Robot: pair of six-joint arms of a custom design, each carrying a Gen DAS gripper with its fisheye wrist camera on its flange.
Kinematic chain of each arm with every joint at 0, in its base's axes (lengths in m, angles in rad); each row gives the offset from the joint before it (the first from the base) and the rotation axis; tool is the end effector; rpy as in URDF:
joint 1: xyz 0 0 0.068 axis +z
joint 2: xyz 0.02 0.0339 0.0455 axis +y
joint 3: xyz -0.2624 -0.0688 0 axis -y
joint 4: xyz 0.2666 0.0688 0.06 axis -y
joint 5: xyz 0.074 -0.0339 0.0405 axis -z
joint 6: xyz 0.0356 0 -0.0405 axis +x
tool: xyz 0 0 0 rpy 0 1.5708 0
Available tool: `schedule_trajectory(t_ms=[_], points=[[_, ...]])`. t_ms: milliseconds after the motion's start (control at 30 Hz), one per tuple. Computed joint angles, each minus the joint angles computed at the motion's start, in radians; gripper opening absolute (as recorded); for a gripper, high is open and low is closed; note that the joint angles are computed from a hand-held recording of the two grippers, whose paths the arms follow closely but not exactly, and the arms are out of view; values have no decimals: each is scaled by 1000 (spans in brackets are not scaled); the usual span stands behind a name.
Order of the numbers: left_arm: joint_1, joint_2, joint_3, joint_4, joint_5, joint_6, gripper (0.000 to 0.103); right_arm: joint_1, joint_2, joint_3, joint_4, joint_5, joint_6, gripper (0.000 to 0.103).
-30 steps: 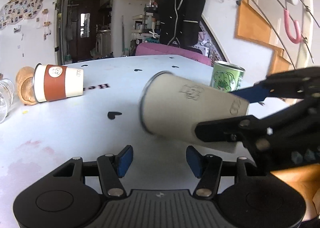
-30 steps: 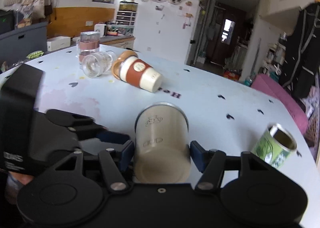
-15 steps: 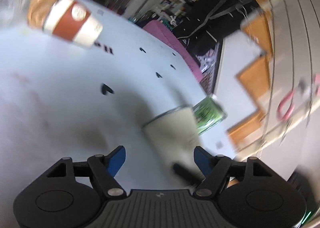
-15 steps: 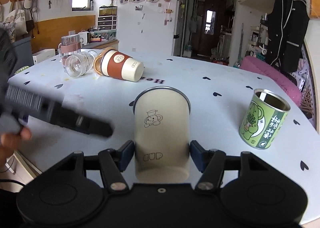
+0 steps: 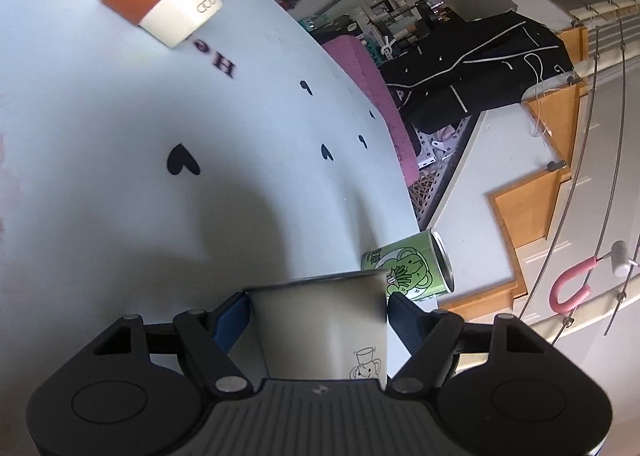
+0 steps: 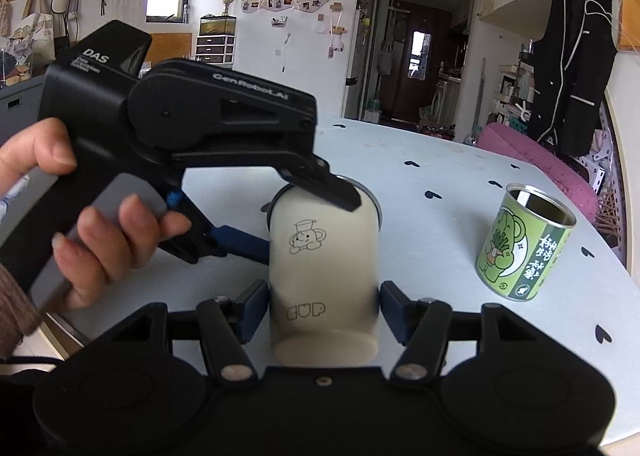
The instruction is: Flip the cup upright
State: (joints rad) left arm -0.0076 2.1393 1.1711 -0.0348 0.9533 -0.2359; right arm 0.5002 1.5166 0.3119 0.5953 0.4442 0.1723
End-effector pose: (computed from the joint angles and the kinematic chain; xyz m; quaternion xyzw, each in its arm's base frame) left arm 0.4125 -0.0322 0.0692 0.0305 0.8621 -0.4674 0.1935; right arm 0.2217 0.1037 0.0873 -0.0407 0.8699 -0.0356 0.4902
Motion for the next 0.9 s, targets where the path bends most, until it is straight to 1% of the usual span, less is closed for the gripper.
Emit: schedule_trajectory(t_ms=[67, 133, 233, 333, 367, 433, 500, 567, 633, 767, 900], points=[[-1, 1, -3, 15, 1, 4, 76, -2, -3, 1, -5, -3, 2, 62], [-6, -13, -35, 72, -12, 5, 76, -1, -5, 3, -11, -1, 1, 62], [-13, -88, -139, 220, -43, 26, 76, -12, -5, 1, 0, -16, -8, 62], [-21, -186, -261, 382, -70, 76, 75, -25, -9, -6, 28, -32, -22, 62], [-24, -216, -291, 411, -78, 104, 75, -29, -5, -5, 38, -35, -28, 62], [-45, -276, -348, 448, -129, 177, 75, -34, 13, -4, 71, -32, -41, 62], [-67, -318, -382, 451, -178, 234, 75, -43, 42, -9, 125, -41, -50, 62], [-80, -350, -401, 433, -205, 280, 75, -58, 68, -11, 163, -63, -48, 62], [-96, -377, -421, 423, -230, 325, 75, -61, 100, -12, 206, -59, -57, 62], [-103, -389, -439, 404, -227, 379, 75, -69, 156, -21, 286, -54, -62, 61], [-117, -387, -443, 400, -244, 412, 75, -76, 177, -30, 316, -56, -42, 61]])
